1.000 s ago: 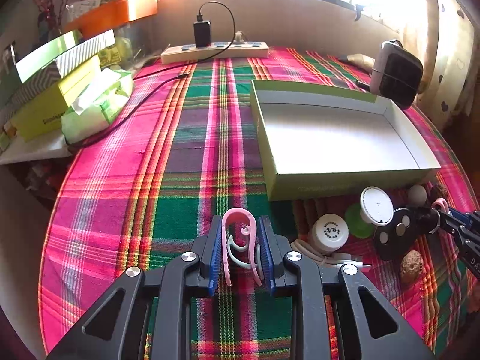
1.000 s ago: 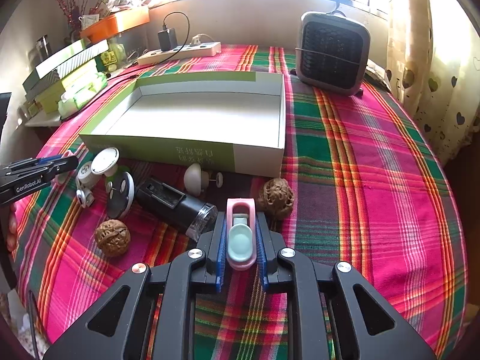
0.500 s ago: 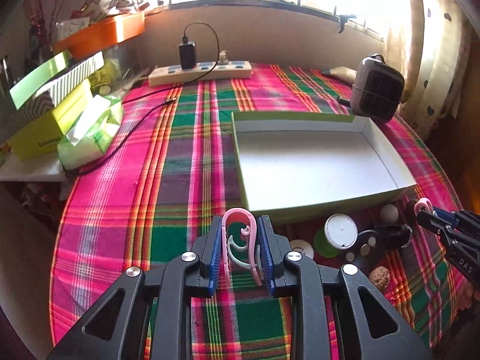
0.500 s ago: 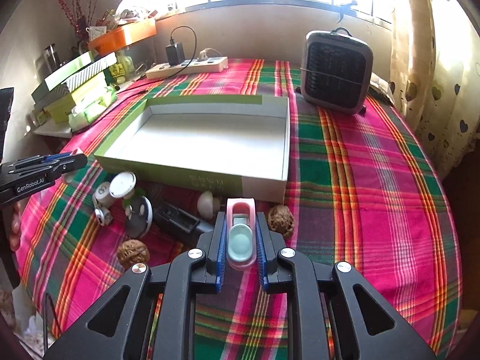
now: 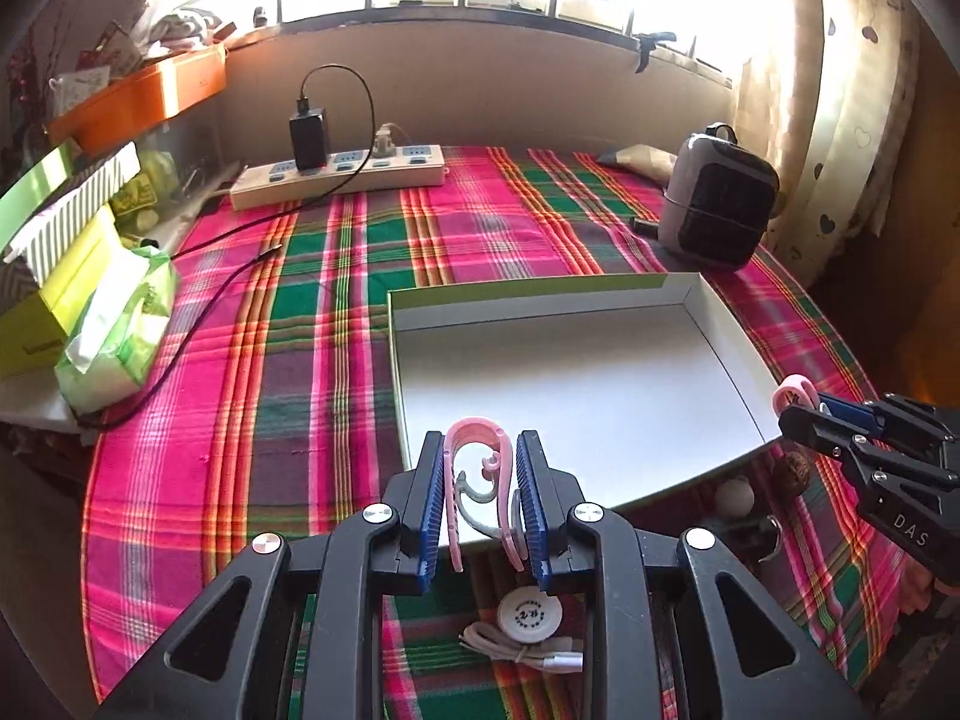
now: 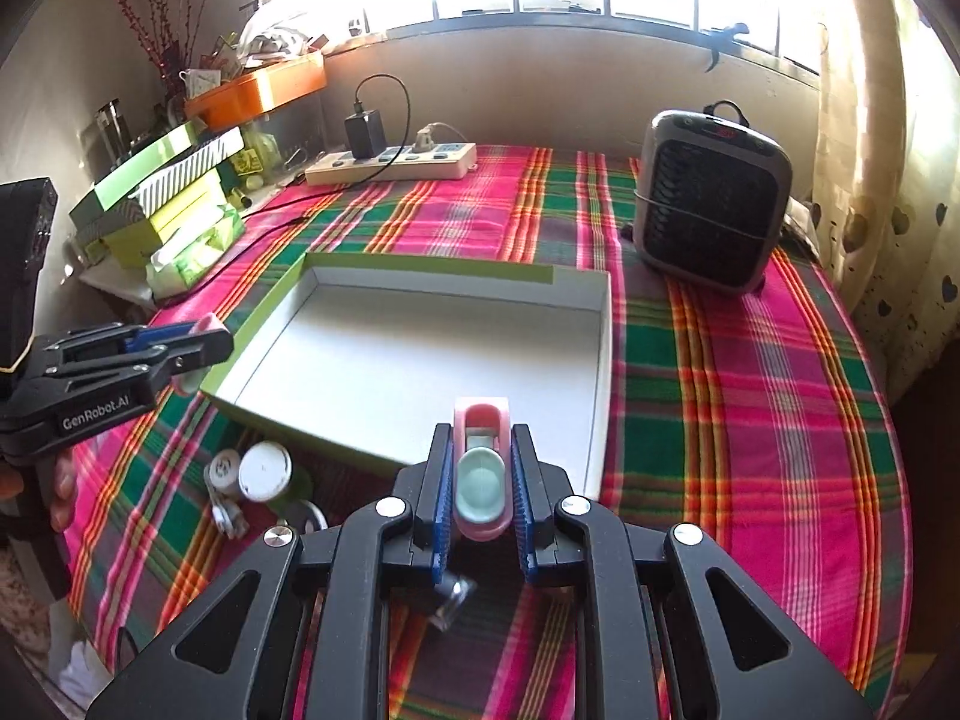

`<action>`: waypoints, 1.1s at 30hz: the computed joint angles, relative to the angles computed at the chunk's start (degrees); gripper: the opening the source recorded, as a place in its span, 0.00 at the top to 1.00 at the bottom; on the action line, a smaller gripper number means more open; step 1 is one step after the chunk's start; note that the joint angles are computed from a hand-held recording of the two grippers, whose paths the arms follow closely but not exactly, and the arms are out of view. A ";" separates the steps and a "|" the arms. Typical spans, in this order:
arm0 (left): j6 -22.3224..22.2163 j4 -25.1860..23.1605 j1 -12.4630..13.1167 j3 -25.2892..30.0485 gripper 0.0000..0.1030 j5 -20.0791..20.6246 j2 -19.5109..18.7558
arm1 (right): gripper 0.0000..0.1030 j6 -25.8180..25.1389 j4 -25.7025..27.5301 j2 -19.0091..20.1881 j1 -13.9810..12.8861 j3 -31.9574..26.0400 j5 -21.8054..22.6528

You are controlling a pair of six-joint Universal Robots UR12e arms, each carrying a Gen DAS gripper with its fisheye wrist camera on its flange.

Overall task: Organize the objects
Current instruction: 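Carry both held pink items over the white box with green rim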

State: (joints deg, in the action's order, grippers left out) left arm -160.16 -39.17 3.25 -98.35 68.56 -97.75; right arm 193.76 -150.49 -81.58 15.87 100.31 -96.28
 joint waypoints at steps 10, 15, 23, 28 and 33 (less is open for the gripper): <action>-0.87 -3.06 -1.20 4.67 0.79 -0.88 -3.77 | 0.82 -0.80 2.79 4.25 -0.66 -5.65 1.48; -0.83 -4.01 -1.94 6.82 0.79 -0.09 -5.64 | 0.82 -0.71 5.35 6.67 -1.05 -8.64 2.02; -1.11 -5.25 -3.20 9.56 0.79 1.74 -8.48 | 0.82 0.24 9.05 9.66 -1.72 -11.96 2.68; -0.58 -6.24 -3.63 10.34 0.79 2.32 -9.45 | 0.82 -0.14 10.06 10.80 -1.79 -13.30 2.23; -0.98 -6.79 -3.87 10.94 0.79 2.99 -10.20 | 0.82 -0.24 10.92 11.49 -1.71 -14.08 1.69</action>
State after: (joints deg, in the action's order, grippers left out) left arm -161.14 -45.96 -0.62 -87.41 71.56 -107.95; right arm 193.52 -139.58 -70.09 14.17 86.23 -94.59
